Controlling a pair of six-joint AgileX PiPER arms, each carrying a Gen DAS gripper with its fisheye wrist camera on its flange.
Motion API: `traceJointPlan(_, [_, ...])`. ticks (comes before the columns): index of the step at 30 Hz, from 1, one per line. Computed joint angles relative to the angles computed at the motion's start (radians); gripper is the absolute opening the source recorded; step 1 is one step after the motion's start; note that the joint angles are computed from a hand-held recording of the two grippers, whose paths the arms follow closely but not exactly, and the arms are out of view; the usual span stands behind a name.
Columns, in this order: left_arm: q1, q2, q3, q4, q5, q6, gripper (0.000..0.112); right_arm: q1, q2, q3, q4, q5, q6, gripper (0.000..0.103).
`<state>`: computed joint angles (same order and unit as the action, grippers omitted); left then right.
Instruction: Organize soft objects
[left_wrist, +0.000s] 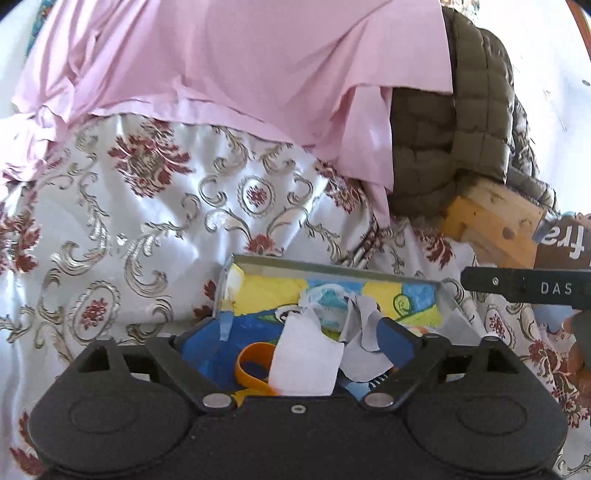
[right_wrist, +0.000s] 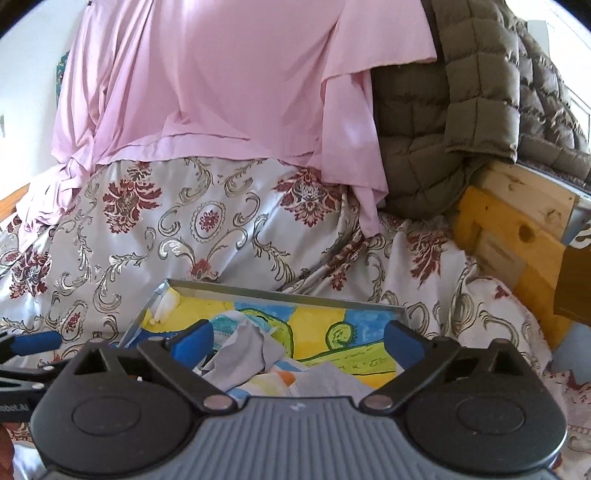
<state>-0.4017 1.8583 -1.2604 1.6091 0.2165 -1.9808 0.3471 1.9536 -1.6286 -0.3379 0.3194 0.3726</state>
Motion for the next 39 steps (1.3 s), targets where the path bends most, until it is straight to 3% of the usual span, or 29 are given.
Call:
traceJointPlan(3, [-0.027, -0.037, 0.036, 0.038, 0.060, -0.069, 0.099, 0.004, -0.043, 0.056, -0.032, -0.019, 0.041, 0.102])
traceJointPlan(17, [-0.272, -0.258, 0.158, -0.130, 0.408, 0.051, 0.102, 0.033, -0.393, 0.393, -0.139, -0.087, 0.163, 0.103])
traceJointPlan(24, [-0.481, -0.372, 0.215, -0.200, 0.624, 0.056, 0.102, 0.073, -0.609, 0.526, -0.193, -0.061, 0.208, 0.103])
traceJointPlan(31, [-0.666, -0.437, 0.266, -0.167, 0.810, 0.016, 0.102, 0.145, -0.753, 0.606, -0.337, 0.011, 0.350, 0.103])
traceJointPlan(39, [-0.771, -0.501, 0.329, -0.192, 0.935, -0.048, 0.102, 0.187, -0.854, 0.678, -0.414, 0.068, 0.446, 0.103])
